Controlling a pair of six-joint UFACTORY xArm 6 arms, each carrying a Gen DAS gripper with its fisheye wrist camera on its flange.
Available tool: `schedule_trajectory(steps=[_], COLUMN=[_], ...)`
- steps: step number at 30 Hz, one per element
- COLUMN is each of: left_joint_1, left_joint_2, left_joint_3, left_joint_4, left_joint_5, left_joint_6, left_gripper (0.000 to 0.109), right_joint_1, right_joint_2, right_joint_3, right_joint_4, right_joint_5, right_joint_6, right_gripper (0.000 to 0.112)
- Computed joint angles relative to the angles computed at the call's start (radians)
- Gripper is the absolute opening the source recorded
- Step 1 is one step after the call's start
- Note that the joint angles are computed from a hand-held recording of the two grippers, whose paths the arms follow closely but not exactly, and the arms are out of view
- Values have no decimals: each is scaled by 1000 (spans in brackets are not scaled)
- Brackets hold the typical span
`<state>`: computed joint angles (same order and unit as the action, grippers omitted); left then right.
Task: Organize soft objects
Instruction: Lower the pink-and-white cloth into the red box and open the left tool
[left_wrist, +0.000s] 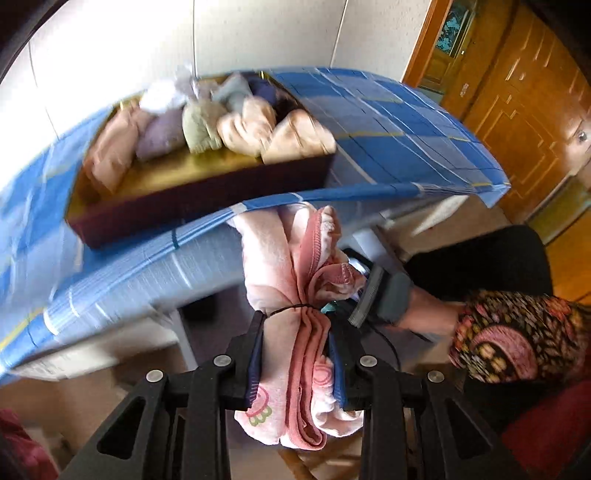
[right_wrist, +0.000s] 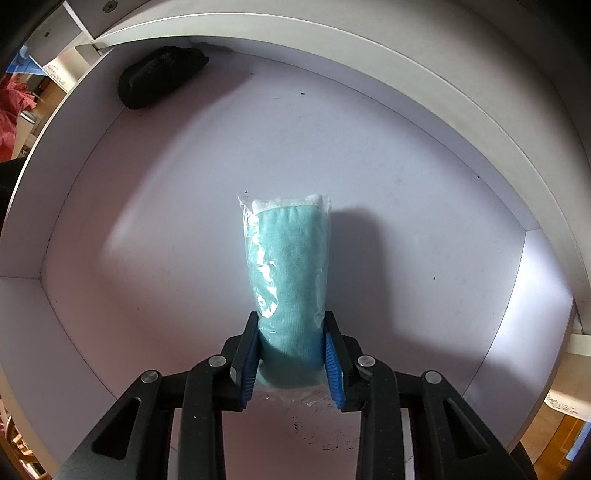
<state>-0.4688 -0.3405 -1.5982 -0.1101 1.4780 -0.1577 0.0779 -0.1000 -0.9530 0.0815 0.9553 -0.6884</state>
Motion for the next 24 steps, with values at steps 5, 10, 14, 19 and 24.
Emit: schedule_trajectory(steps=[5,10,14,19,24], left_joint_1=[-12,-20,6,32,71], left_joint_2=[-90,-75,38,257,477], left_joint_3=[73,-8,-152,-401,-640], left_joint_4=[-67,-76,7,173,250], left_joint_5=[44,45,0,-34,30], left_joint_6=[-27,-22,-40,-35,54], left_gripper=[31,31,31,31,31], right_joint_1=[-10,-11,-11,-13,-15], right_joint_2=[6,10,11,13,15], right_joint_3=[-18,-30,-36,-40,-46], right_joint_4=[5,3,0,1,4], right_joint_5=[13,21,27,30,35], right_joint_6=[-3,-2,3,2,1], right_gripper=[31,31,31,31,31])
